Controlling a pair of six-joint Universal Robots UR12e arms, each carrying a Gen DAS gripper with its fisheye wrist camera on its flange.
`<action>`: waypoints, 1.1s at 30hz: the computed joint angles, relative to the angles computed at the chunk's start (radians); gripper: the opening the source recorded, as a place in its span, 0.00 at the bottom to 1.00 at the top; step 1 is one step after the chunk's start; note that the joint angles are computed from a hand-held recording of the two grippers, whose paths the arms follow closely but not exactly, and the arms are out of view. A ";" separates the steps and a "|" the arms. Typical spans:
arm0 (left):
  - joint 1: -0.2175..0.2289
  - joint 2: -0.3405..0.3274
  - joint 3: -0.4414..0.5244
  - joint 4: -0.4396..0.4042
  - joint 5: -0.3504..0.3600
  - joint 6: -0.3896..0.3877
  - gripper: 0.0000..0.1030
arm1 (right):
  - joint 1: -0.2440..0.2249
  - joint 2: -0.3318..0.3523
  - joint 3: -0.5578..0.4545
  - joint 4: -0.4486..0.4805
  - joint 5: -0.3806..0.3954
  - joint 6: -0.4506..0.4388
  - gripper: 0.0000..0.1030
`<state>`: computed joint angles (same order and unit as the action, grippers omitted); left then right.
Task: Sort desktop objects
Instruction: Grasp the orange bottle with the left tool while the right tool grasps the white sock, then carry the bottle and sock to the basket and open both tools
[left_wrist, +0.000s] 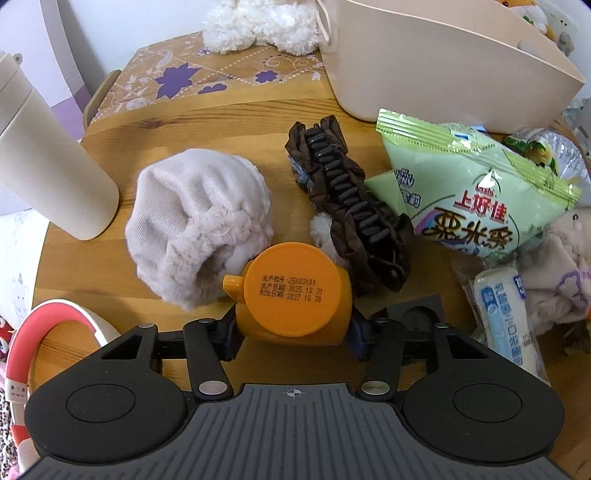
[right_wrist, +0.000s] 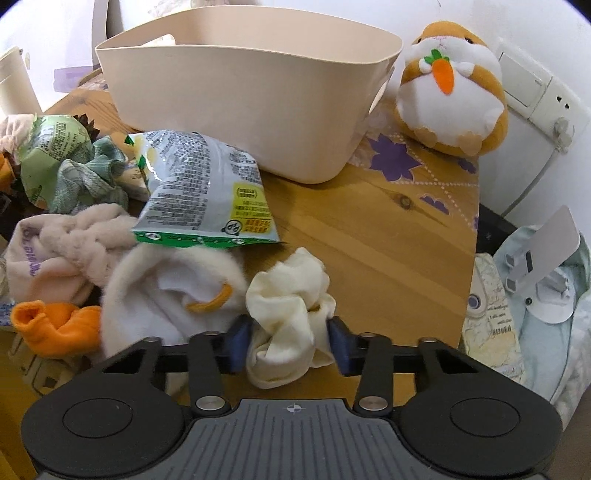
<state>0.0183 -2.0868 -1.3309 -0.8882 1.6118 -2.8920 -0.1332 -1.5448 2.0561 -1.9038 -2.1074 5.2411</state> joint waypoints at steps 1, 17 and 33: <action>0.000 0.003 -0.003 0.001 0.001 -0.002 0.53 | 0.000 0.000 -0.001 -0.001 0.002 0.008 0.34; 0.022 0.059 -0.041 0.040 -0.055 0.004 0.53 | 0.059 0.014 -0.096 0.191 -0.030 0.232 0.21; 0.012 0.082 -0.020 0.141 -0.128 0.015 0.53 | 0.103 0.014 -0.223 0.499 -0.099 0.356 0.21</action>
<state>0.0302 -2.0048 -1.3504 -0.7475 1.4839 -2.8775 -0.0301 -1.5307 1.8326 -1.4050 -2.2061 5.5968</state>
